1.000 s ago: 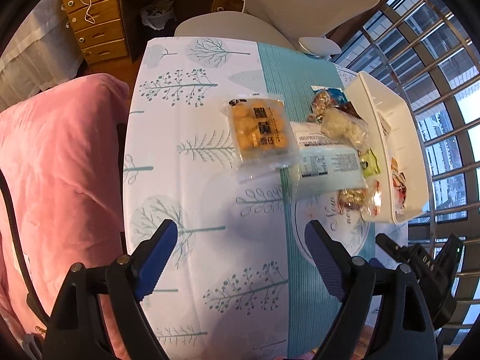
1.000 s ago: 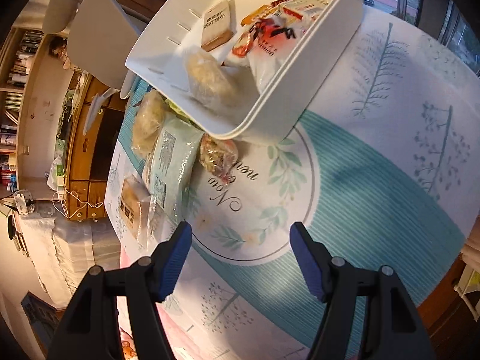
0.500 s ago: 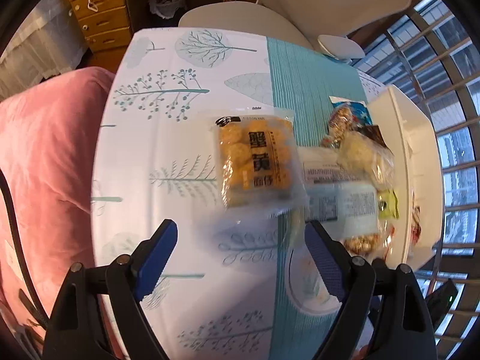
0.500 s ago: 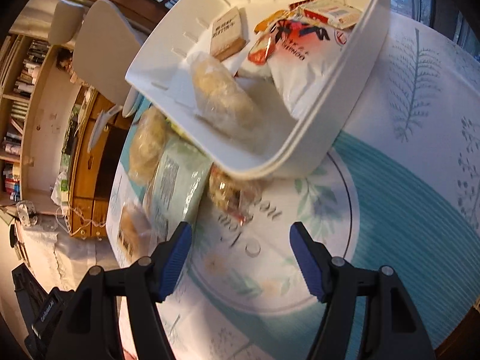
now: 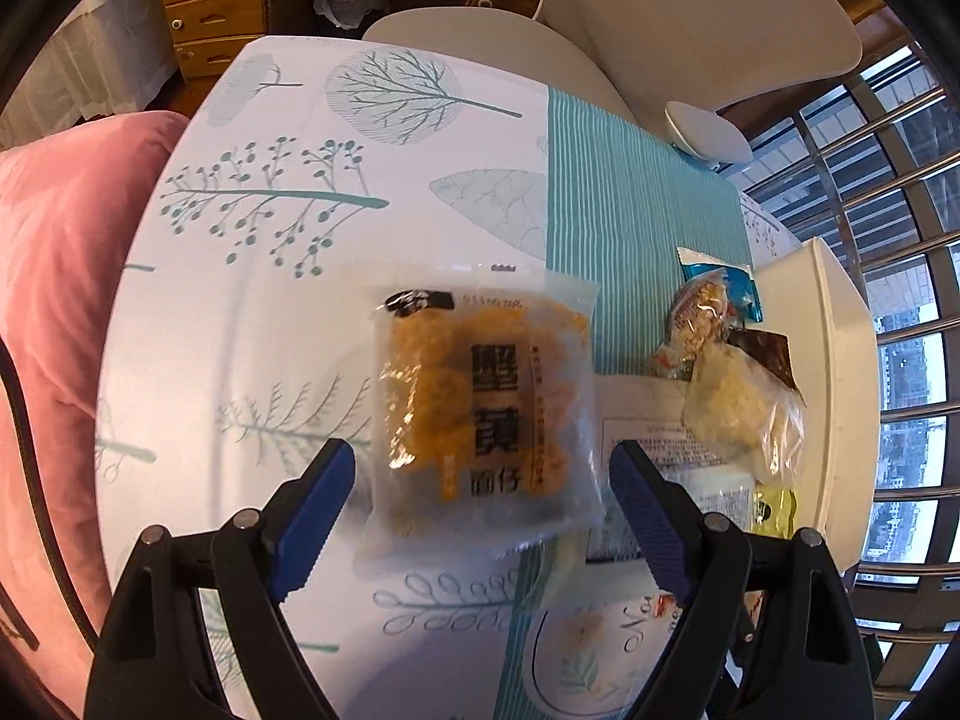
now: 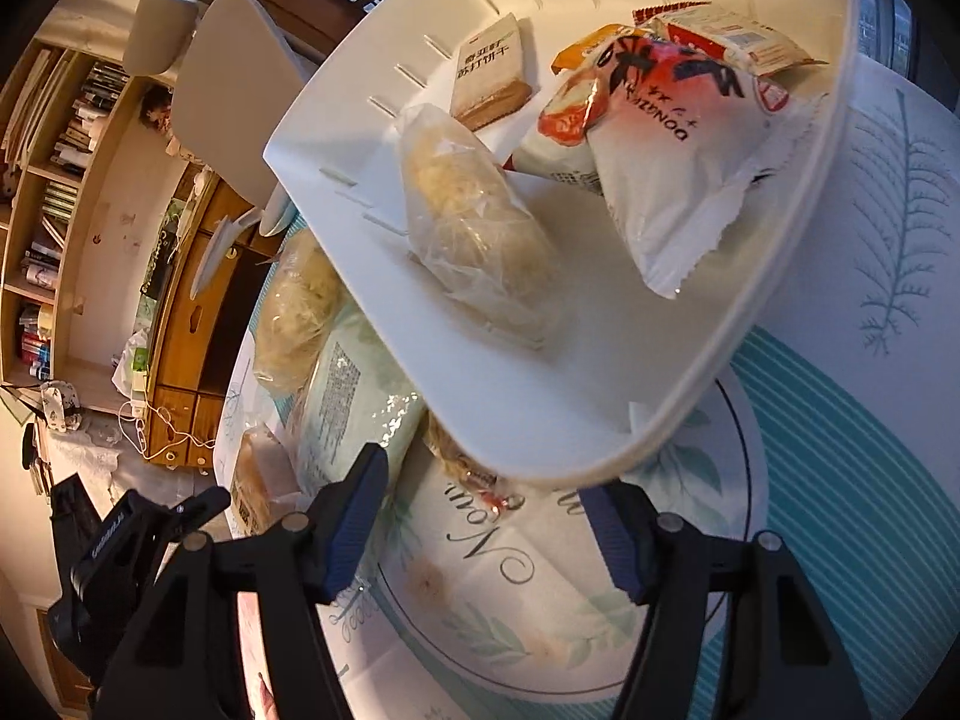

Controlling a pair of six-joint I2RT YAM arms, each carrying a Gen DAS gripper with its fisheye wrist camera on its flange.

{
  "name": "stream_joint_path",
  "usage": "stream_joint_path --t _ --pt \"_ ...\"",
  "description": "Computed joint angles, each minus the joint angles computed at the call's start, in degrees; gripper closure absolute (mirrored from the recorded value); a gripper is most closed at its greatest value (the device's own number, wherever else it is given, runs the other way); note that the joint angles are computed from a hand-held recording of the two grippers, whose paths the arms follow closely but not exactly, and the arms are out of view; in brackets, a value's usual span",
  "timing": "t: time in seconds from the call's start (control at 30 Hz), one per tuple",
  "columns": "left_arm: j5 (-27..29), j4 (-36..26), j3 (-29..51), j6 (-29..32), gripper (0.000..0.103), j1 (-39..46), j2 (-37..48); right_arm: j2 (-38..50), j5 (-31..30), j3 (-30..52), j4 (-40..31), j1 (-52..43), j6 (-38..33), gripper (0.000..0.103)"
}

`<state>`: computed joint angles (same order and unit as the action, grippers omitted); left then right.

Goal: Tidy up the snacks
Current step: 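Grasp the yellow cake bag with left tool while right tool grasps the clear nut bag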

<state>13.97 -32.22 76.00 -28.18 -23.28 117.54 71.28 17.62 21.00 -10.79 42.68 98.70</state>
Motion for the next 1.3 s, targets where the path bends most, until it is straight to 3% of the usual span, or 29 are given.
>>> stream_joint_path --t 0.53,0.77,0.97,1.3 --pt "-4.6 -1.7 8.5 -1.5 0.014 -3.2 9.2 -0.3 -3.2 -3.5 6.6 -3.9 -8.1 0.067" --pt "-5.9 -1.7 11.0 -1.1 0.014 -4.2 11.7 -0.7 -5.7 -2.6 4.9 -5.7 -11.3 0.067" --pt "-5.8 -1.0 10.1 -0.1 0.022 -4.2 11.2 -1.8 -6.7 -1.4 0.9 -6.0 -13.4 0.067" --pt "-4.3 -1.7 4.0 1.6 0.028 -2.7 6.2 -4.4 -5.2 0.0 -5.3 -1.7 -9.5 0.067"
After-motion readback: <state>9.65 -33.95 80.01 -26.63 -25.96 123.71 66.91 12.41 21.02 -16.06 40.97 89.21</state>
